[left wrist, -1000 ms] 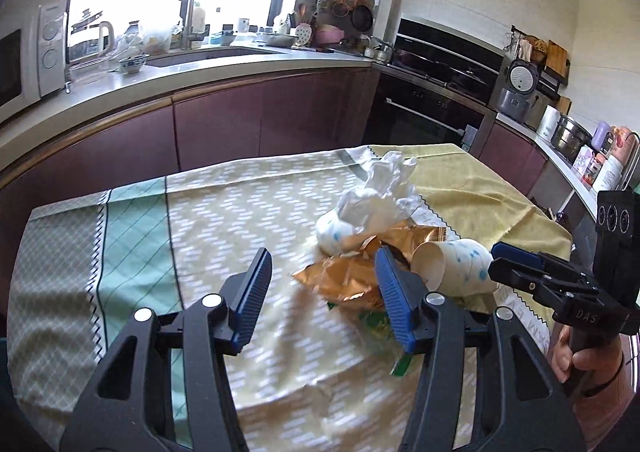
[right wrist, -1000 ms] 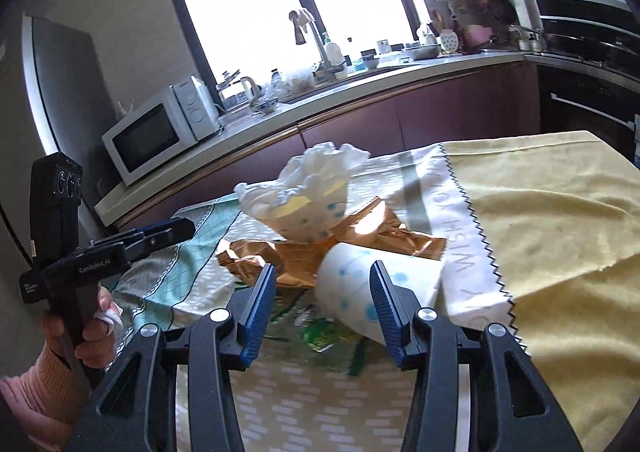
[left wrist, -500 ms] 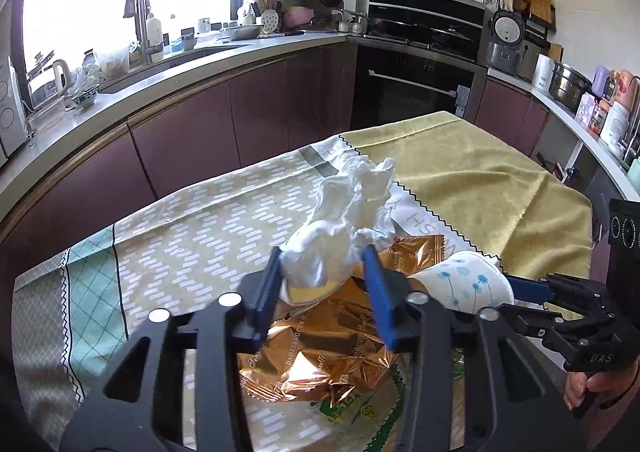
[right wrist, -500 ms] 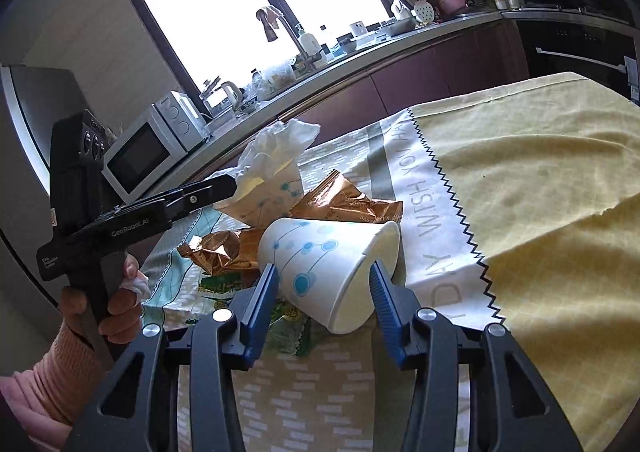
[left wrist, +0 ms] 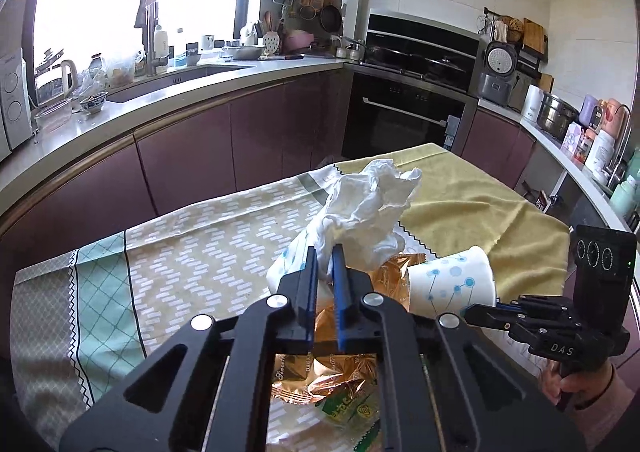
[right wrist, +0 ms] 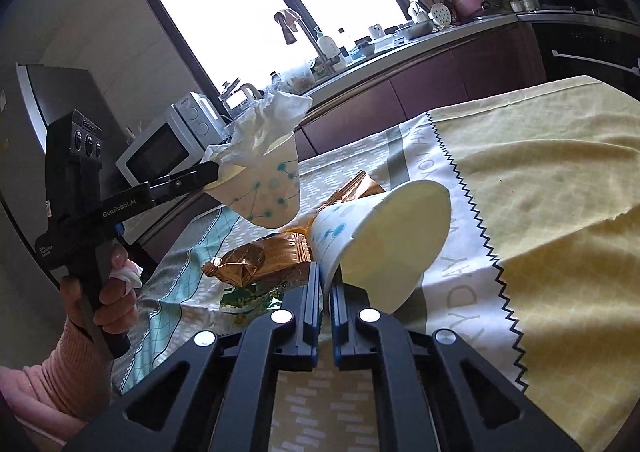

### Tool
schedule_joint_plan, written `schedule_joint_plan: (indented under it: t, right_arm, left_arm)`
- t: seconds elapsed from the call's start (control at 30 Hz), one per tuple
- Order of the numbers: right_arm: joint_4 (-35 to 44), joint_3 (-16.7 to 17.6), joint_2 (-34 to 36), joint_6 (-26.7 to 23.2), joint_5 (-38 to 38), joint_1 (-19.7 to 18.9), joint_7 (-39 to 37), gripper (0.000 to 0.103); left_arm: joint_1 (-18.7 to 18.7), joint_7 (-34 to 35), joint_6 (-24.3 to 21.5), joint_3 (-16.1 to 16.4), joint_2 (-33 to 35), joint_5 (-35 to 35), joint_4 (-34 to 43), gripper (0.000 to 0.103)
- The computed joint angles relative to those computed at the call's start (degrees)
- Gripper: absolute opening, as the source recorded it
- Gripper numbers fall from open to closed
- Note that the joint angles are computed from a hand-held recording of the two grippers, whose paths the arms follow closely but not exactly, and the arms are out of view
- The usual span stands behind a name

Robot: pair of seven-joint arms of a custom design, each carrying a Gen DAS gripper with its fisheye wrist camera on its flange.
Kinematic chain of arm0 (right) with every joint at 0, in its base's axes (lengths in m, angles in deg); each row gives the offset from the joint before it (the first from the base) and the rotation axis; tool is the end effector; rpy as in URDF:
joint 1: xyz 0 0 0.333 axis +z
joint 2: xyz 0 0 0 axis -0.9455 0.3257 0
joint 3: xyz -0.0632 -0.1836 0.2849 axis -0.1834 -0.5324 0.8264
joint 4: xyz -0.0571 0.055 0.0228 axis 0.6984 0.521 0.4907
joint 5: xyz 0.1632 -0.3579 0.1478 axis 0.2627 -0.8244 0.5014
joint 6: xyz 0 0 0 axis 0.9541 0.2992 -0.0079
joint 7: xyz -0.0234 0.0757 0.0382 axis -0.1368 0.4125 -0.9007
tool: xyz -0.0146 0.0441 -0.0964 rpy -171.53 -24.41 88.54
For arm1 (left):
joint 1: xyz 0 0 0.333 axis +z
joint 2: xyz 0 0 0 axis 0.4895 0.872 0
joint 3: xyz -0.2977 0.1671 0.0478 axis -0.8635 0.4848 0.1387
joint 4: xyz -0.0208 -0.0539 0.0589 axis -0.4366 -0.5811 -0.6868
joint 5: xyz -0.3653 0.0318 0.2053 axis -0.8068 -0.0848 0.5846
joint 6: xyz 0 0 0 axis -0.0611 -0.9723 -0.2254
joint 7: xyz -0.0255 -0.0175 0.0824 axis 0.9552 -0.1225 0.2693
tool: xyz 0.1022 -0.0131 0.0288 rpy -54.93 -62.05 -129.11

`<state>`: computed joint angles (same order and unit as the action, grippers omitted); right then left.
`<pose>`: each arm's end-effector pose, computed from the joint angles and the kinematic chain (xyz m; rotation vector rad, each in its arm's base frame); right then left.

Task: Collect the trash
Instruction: 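Grasp the crumpled tissue with the left gripper while the right gripper grasps a paper cup, then lift the tissue with the left gripper while the right gripper holds the paper cup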

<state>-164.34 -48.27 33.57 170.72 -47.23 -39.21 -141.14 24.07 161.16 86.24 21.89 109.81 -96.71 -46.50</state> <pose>0.4124 0.3869 0.4102 -0.9078 1.9866 -0.6769 0.6948 -0.3040 0.4449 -0.5416 2.6754 -1.4552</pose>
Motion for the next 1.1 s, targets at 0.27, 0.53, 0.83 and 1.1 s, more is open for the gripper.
schedule_joint_plan:
  t: [0.27, 0.53, 0.83, 1.1]
  right_arm:
    - [1.8, 0.3, 0.4, -0.7, 0.1, 0.6, -3.2, 0.004]
    - [5.2, -0.1, 2.1, 1.5, -2.6, 1.0, -5.8, 0.004]
    - [12.9, -2.0, 8.3, 8.5, -6.1, 2.0, -9.4, 0.004]
    - [18.9, -4.1, 13.3, 13.1, -4.9, 3.6, -13.4, 0.004]
  left_arm:
    - [3.8, -1.0, -6.5, 1.0, -0.7, -3.5, 1.5, 0.008]
    - [6.0, 3.2, -3.6, 2.6, -3.3, -7.2, -1.2, 0.008]
    - [8.2, 7.5, -3.4, 5.7, -5.5, -5.8, -6.3, 0.008]
    - [11.3, 4.3, -8.7, 7.2, -3.8, -3.9, -6.3, 0.015]
